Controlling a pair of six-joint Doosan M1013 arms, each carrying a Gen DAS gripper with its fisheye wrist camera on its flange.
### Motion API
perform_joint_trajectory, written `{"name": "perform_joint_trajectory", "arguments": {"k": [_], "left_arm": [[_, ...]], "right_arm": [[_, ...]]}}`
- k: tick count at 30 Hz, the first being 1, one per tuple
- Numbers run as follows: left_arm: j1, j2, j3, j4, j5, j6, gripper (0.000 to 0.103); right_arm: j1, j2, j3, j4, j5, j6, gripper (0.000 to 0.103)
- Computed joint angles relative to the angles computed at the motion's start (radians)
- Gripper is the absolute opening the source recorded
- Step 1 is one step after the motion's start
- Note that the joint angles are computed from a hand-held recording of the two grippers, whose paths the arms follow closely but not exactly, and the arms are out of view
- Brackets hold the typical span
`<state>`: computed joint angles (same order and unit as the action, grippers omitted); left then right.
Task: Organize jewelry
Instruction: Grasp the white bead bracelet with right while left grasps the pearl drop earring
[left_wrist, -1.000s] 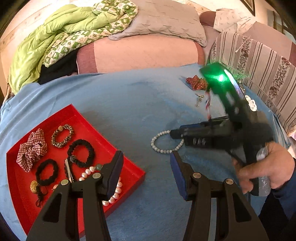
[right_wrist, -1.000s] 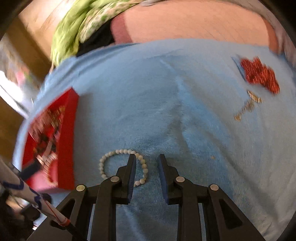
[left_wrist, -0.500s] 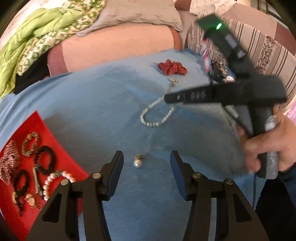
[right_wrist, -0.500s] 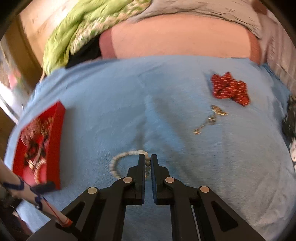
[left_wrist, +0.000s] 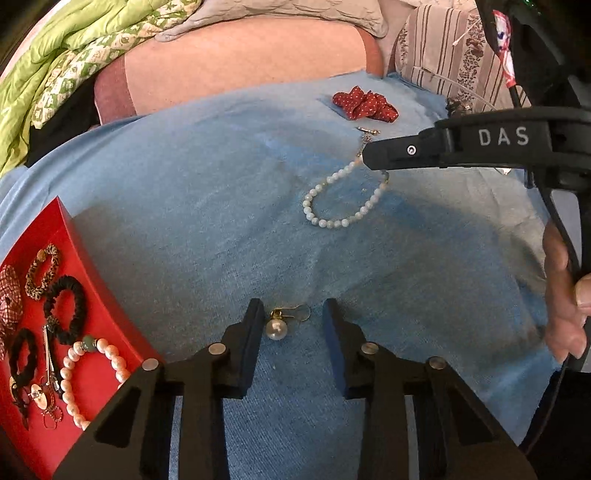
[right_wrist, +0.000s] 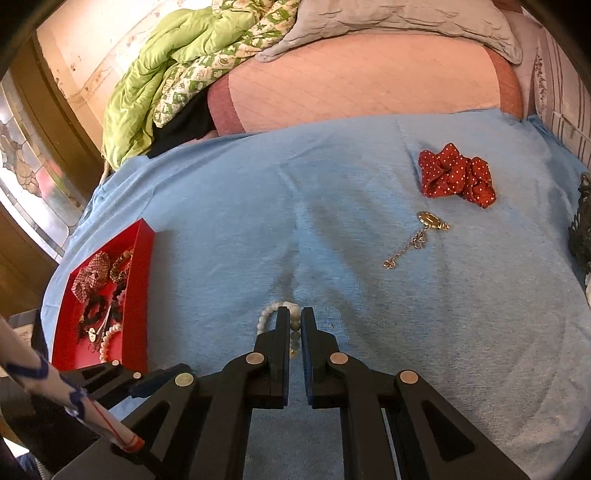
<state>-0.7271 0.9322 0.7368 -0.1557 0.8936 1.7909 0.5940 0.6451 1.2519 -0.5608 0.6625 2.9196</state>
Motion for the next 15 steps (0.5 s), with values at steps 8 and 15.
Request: {"name": "perform_joint_trajectory", "arguments": {"k": [8,15], "left_arm": [[-0.003,-0.009,0.018,-0.002,-0.031,-0.008,0.019],[0.008,-0.052,0.076,-0.079,-0.13,0.026,0.019]], "right_arm": [[0.006,-0.01,0.011,-0.059,-0.009,0.062,0.006],[0.014,-0.019,0.017,-0.116,-0.023,0.115,0.006]]}}
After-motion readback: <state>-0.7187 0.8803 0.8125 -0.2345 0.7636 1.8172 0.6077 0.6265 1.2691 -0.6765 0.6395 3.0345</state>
